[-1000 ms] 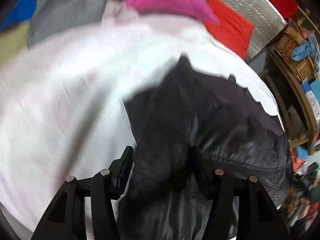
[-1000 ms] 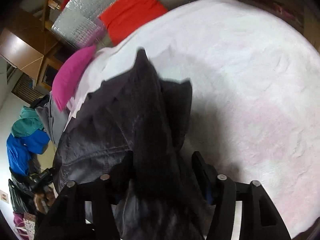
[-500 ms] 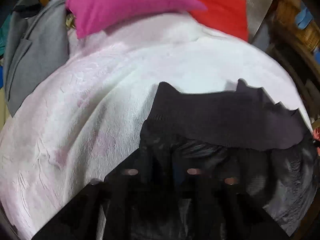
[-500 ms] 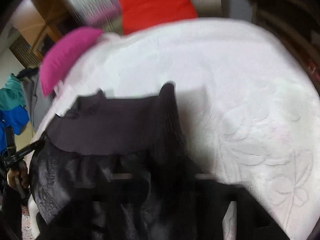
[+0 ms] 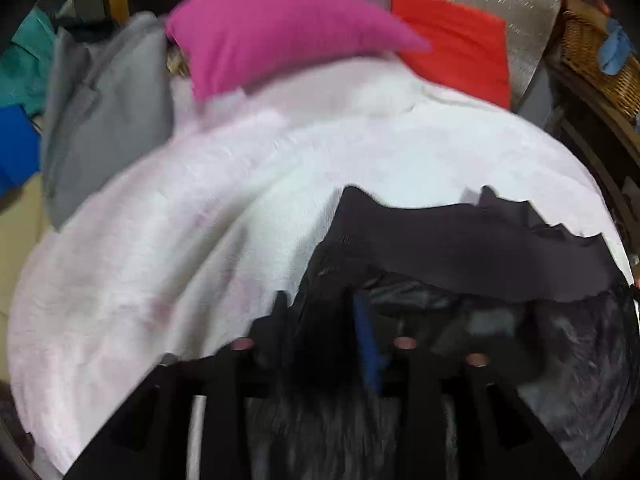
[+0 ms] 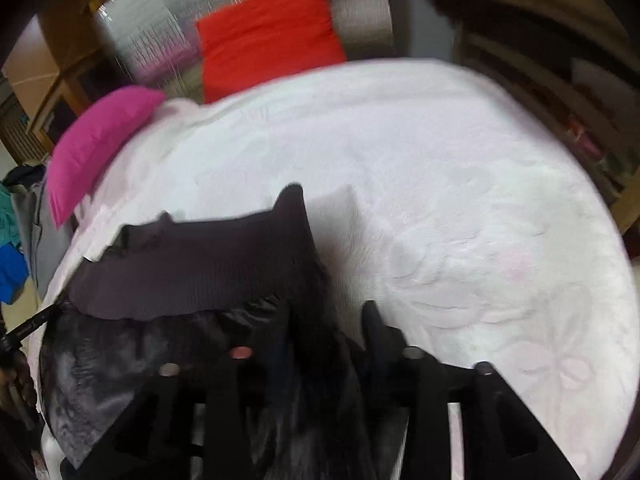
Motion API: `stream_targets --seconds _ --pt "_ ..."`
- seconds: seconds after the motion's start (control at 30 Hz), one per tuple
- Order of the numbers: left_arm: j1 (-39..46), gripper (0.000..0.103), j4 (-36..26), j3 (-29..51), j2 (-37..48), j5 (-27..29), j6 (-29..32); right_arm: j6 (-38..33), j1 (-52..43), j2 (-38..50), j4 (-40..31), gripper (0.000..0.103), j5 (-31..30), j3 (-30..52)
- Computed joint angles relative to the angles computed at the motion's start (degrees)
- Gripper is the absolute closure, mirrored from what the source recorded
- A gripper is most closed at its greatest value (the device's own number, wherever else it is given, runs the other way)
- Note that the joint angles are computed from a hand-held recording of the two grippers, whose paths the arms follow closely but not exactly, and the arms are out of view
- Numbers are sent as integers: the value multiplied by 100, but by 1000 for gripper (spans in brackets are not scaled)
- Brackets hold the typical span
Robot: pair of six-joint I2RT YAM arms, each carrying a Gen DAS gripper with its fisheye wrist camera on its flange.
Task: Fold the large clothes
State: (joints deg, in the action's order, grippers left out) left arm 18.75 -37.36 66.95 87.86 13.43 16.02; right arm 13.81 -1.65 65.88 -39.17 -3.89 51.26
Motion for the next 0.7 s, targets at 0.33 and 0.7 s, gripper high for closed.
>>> stream_targets --seconds 0.33,0.7 --pt "-600 36 -347 -2409 -3367 142 -426 2447 3554 -2072 -484 33 1972 -804" --pt "-1646 30 -129 -3041 -3425 -714 -1119 2996 3950 -1282 -54 27 2362 -1412"
